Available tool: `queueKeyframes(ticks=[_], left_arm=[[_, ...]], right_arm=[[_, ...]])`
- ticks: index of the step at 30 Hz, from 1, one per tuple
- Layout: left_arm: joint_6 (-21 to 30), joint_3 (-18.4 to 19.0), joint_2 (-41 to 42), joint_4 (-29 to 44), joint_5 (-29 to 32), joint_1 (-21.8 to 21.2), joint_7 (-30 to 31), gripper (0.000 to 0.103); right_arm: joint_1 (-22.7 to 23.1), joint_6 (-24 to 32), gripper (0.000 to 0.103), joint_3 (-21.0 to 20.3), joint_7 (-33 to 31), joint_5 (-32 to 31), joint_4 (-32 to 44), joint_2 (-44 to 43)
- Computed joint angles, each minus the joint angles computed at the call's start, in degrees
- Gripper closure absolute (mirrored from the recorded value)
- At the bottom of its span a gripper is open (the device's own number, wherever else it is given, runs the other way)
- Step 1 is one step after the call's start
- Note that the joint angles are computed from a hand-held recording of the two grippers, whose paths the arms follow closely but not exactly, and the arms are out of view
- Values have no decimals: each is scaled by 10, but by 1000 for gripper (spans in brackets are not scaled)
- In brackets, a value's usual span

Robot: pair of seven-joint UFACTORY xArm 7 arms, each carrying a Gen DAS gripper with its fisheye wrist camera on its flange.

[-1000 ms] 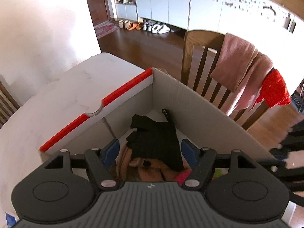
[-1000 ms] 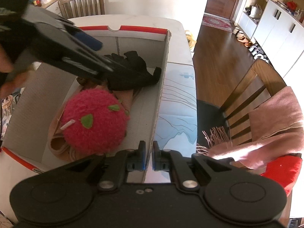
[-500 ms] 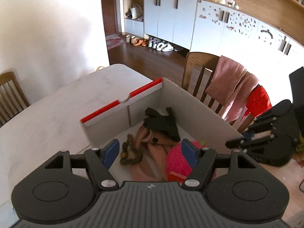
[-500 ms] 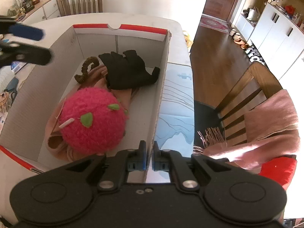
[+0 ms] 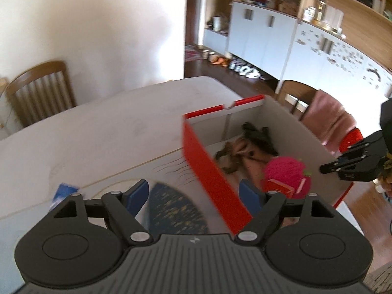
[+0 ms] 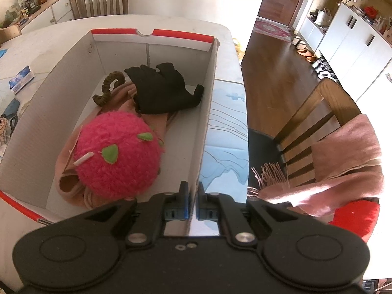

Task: Organize objects
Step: 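Move the left tool to the blue tissue box on the table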

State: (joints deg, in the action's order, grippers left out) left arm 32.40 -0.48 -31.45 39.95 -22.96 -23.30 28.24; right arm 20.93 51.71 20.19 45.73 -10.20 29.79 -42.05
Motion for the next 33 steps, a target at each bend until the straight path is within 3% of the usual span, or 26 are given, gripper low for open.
queueKeyframes(ticks=[10,12,16,26,33], left_arm=[[-12,20,-6,-39,35,60,-20,8],[-22,29,-5,-50,36,62,-9,2],[-62,35,11,-64,43,74,2,0],[-98,57,135,-4,31,96,47,0],[-140,25,237,51,47,137,56,0]], right_arm=[[-1,10,98,4,7,-5,8,8],[-1,12,98,4,8,-5,9,8],[-2,16,98,5,11,-8,13,13],[-2,24,98,6,20,-10,19,18],[-3,31,97,6,28,-12,27,28]])
